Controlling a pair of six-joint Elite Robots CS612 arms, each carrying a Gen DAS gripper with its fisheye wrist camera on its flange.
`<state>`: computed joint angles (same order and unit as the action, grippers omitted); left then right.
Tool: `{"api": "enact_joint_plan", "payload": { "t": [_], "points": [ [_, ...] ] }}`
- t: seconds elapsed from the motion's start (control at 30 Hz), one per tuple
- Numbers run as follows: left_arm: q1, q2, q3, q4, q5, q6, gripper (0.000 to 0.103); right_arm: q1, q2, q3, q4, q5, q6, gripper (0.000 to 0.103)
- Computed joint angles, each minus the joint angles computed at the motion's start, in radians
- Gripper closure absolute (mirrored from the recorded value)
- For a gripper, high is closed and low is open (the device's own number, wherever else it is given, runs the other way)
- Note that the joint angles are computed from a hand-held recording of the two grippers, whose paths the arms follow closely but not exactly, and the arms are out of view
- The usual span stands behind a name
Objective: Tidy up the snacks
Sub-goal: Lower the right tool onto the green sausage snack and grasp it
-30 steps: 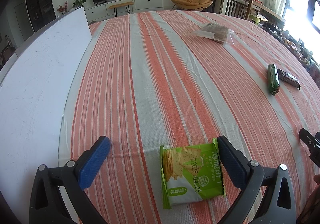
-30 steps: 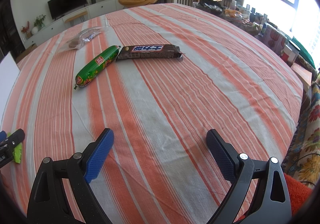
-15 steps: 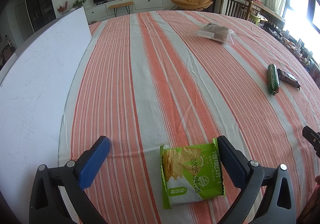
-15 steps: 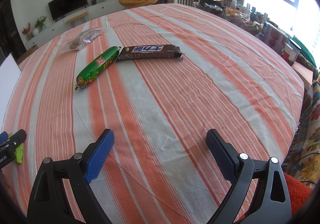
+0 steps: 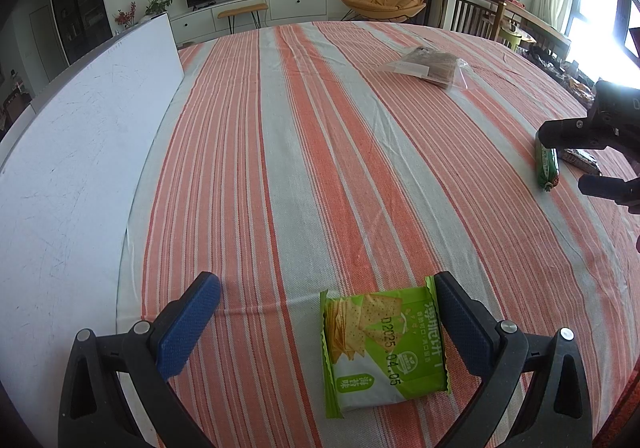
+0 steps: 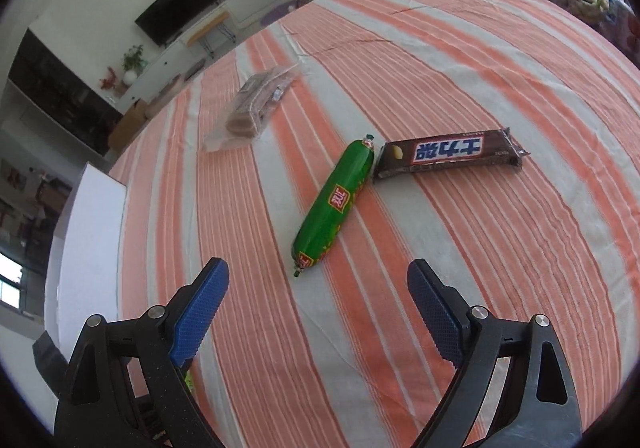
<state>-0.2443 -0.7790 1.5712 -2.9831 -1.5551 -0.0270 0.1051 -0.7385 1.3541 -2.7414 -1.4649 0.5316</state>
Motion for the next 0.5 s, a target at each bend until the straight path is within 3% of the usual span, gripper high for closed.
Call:
{"api": "enact_joint_plan", "payload": {
  "t": [0.1,0.17,0.23,0.27,0.3,0.33,0.5],
  "points": [
    [0.0,0.0,0.0,0.0,0.0,0.0,0.0,0.011,0.045,-0.097,0.142,-0.029,0.018,0.011],
    [0.0,0.0,0.0,0.0,0.0,0.0,0.0,0.025,0.059,-0.122,0.16,-0.105,0.013,0.017],
    [0.0,0.0,0.0,0.0,0.0,0.0,0.0,0.038,0.065,-0.136,0.176,-0.181,-0.016,0.034],
    [0.0,0.0,0.0,0.0,0.0,0.0,0.0,0.04,0.062,-0.133,0.181,-0.209,-0.034,0.05],
    [0.0,0.0,0.0,0.0,0.0,0.0,0.0,0.038,0.056,-0.119,0.163,-0.203,-0.049,0.066],
    [0.0,0.0,0.0,0.0,0.0,0.0,0.0,0.034,0.05,-0.104,0.146,-0.188,-0.064,0.075],
    [0.0,0.0,0.0,0.0,0.0,0.0,0.0,0.022,0.0,-0.006,0.084,-0.118,-0.13,0.079]
  ]
}}
